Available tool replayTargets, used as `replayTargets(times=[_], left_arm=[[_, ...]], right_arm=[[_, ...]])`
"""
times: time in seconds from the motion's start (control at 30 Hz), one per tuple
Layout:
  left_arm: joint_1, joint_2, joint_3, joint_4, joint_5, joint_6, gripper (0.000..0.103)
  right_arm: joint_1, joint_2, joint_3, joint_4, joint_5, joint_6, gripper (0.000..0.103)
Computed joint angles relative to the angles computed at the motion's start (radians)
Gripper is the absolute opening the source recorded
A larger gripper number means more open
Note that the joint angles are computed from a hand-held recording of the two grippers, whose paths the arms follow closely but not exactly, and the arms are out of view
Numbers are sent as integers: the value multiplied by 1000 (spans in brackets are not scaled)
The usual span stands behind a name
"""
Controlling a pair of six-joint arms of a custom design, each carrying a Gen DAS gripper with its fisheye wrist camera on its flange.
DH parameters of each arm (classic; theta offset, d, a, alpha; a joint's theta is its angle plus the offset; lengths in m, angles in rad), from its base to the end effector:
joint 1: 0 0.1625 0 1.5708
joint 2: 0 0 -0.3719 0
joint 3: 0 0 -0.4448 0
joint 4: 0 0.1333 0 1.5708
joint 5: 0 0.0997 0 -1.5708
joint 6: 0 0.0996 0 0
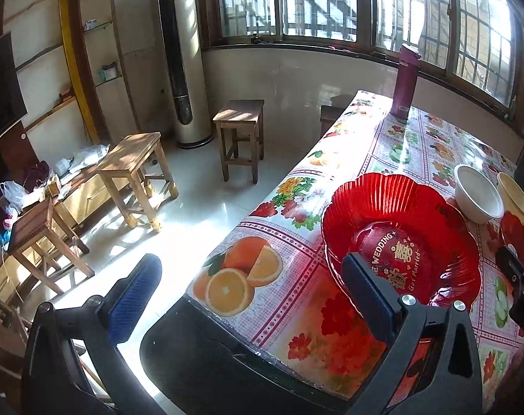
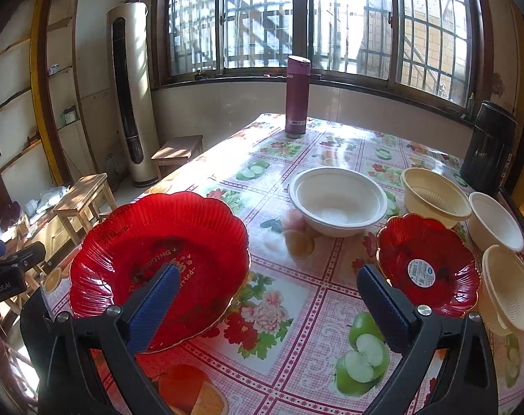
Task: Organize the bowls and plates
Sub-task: 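Move both grippers toward the rim of the large red scalloped plate, then close both grippers on the rim of the large red plate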
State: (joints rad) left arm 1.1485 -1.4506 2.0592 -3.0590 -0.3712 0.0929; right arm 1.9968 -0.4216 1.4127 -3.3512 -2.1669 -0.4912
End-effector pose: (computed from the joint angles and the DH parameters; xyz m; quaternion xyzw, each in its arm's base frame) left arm 0.0009 -0.5496 0.3312 -0.0421 0.7835 -0.4304 0.4462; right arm 0.3646 -0.6161 -0.0447 0.2894 -0.8412 0.3585 0.2829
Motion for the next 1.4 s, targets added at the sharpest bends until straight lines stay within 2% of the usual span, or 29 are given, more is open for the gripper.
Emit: replayTargets(times=[0.37,1.03,1.17,1.23,1.4], left_arm=[[12,68,-61,129,-35,-49,103],[49,109,-114,252,-100,-128,103],[64,113,-132,312,-130,-171,103],[71,118,-142,341,-146,-197,103],[79,135,-164,384,-155,-224,103]], right_arm=[[-13,36,-63,70,3,21,103],[-41,100,-198,247,-29,119,100],[-47,112,-228,298,-26,140,91],[-50,117,-239,326,-28,152,90],[-57,125,-255,362,-25,172,79]])
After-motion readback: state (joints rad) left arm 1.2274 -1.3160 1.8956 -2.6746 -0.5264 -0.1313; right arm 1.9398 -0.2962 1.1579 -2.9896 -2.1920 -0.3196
